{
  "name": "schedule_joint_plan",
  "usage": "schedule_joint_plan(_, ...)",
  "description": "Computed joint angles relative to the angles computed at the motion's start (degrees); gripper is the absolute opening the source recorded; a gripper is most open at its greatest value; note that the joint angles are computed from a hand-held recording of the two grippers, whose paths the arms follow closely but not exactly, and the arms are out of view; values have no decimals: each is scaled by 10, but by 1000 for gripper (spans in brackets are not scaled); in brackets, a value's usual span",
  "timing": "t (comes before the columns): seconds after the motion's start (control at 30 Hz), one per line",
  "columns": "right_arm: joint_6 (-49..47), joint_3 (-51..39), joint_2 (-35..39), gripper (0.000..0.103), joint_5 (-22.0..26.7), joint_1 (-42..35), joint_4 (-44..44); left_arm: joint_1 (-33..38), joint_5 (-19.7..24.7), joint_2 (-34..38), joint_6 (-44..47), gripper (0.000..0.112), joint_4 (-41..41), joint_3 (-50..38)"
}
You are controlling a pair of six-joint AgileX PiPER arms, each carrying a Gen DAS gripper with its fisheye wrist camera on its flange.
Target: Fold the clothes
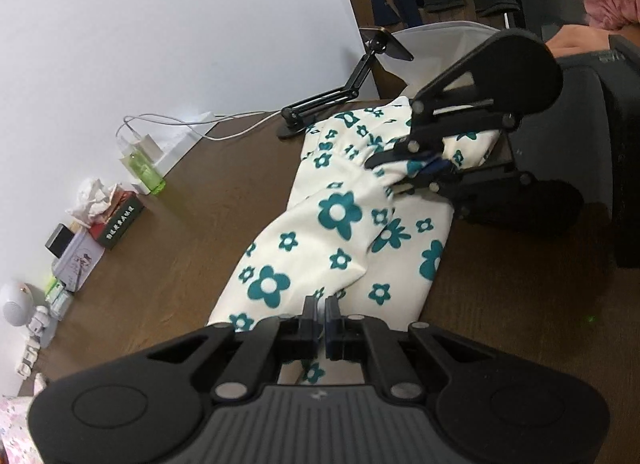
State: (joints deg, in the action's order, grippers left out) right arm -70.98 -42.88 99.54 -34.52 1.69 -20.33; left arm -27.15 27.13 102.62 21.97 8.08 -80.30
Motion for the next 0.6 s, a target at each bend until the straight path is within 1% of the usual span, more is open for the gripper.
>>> schedule_joint_plan(0.03,26,-3,-8,6,15,-3,-12,1,-1,-5,-1,5,0,5)
schedule_joint_plan(0.07,55,-10,-13,7,32,-6,-28,1,-1,-11,-5,9,4,9)
schedule_joint_plan(0.13,111,-22,-20,13,58,-12,-67,3,5,-23,-15,17,16,19)
schedule_joint_plan(0.2,168,-34,-24,42,78,-17,-109,8,7,-33,-23,33,33,28)
schedule_joint_plan(0.27,219,-44,-29,44,93,-22,-149,12,12,-43,-34,34,57,36)
schedule_joint_plan(0.37,329,-64,-41,44,123,-29,-234,22,36,-44,-12,34,52,28)
schedule_joint_plan(0.47,443,-86,-46,46,146,-36,-324,18,51,-38,-2,36,76,24)
schedule_joint_plan(0.5,471,-86,-50,46,150,-38,-346,16,56,-35,2,37,84,22)
schedule_joint_plan(0.57,492,-69,-63,45,150,-41,-361,11,57,-30,1,38,107,23)
schedule_joint_plan(0.6,504,-73,-61,41,154,-39,-374,8,56,-27,-4,29,120,23)
